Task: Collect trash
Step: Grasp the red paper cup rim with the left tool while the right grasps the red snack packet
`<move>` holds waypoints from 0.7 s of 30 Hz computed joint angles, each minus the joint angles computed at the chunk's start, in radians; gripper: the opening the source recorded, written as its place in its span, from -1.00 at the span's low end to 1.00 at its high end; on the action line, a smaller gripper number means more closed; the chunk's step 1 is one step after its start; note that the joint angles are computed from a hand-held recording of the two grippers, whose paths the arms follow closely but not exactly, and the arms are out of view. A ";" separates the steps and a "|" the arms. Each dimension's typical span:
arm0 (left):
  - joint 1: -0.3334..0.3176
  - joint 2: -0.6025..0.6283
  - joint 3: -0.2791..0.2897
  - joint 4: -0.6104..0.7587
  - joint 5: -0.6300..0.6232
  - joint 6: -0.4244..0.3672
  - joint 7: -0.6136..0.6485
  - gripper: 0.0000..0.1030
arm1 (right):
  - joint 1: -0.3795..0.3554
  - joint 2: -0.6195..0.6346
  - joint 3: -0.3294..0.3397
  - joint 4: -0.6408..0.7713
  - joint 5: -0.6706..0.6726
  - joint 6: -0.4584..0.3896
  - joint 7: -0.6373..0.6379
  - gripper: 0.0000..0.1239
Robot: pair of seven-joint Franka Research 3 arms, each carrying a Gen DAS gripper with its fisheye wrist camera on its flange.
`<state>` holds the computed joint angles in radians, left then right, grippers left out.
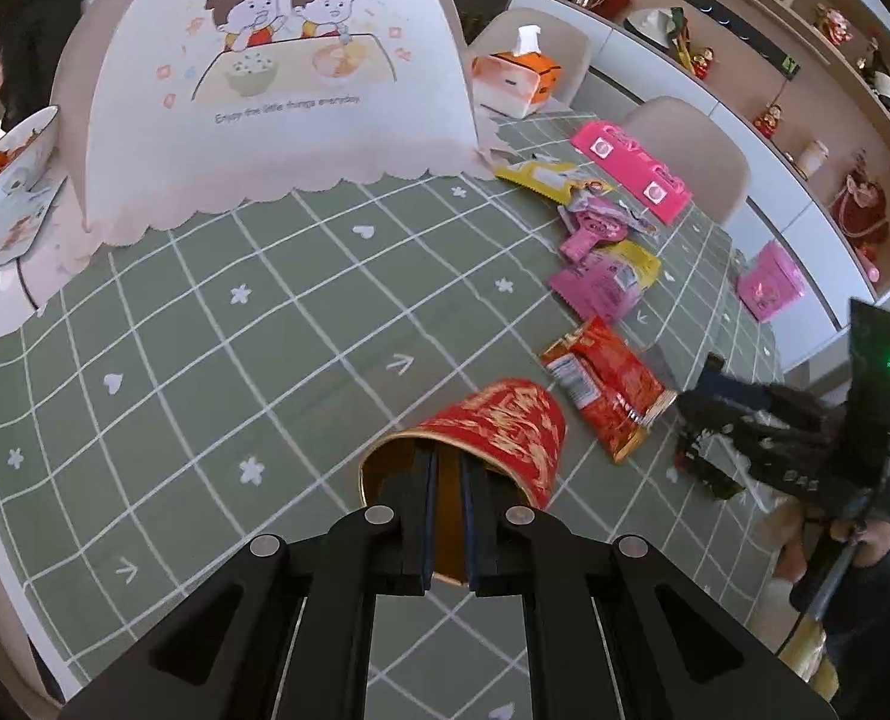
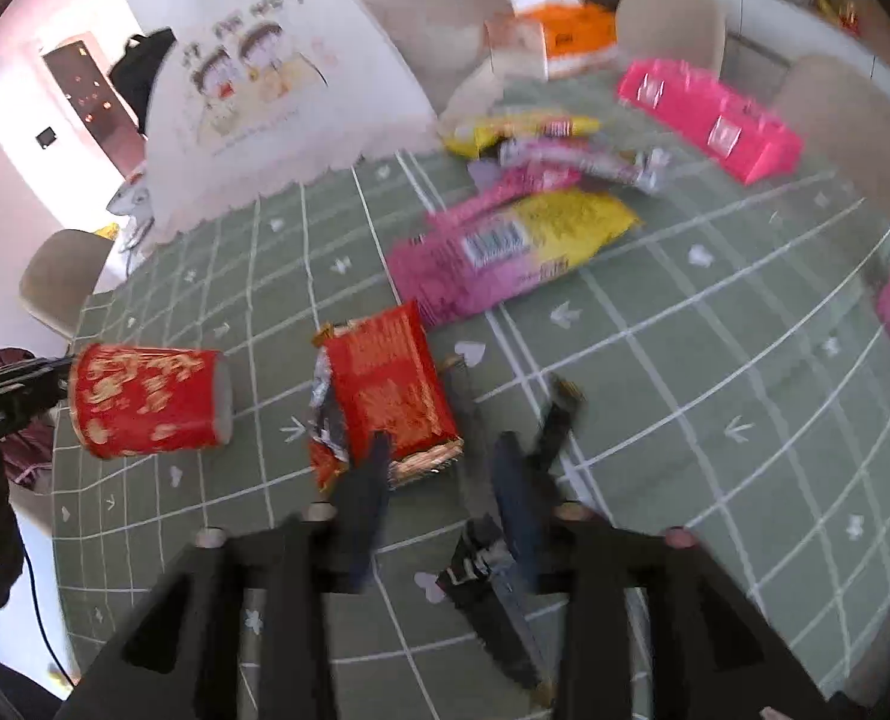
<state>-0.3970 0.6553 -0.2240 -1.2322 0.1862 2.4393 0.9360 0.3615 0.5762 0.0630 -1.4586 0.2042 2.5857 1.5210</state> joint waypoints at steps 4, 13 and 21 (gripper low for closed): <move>0.022 -0.046 -0.007 -0.078 -0.021 0.038 -0.013 -0.83 | 0.003 0.026 0.012 0.045 -0.007 0.006 -0.049 -0.17; 0.047 -0.059 -0.042 -0.110 -0.066 0.076 0.014 -0.83 | 0.070 0.254 -0.038 0.370 -0.096 -0.148 0.032 -0.20; 0.085 0.039 -0.122 0.004 -0.175 0.078 0.207 -0.82 | 0.128 0.119 -0.138 0.190 -0.160 -0.077 0.336 -0.46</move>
<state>-0.3119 0.6939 -0.3463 -1.2284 0.0115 2.5170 1.1432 0.4893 0.6951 -0.0747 -1.2683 0.0446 2.5091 1.8569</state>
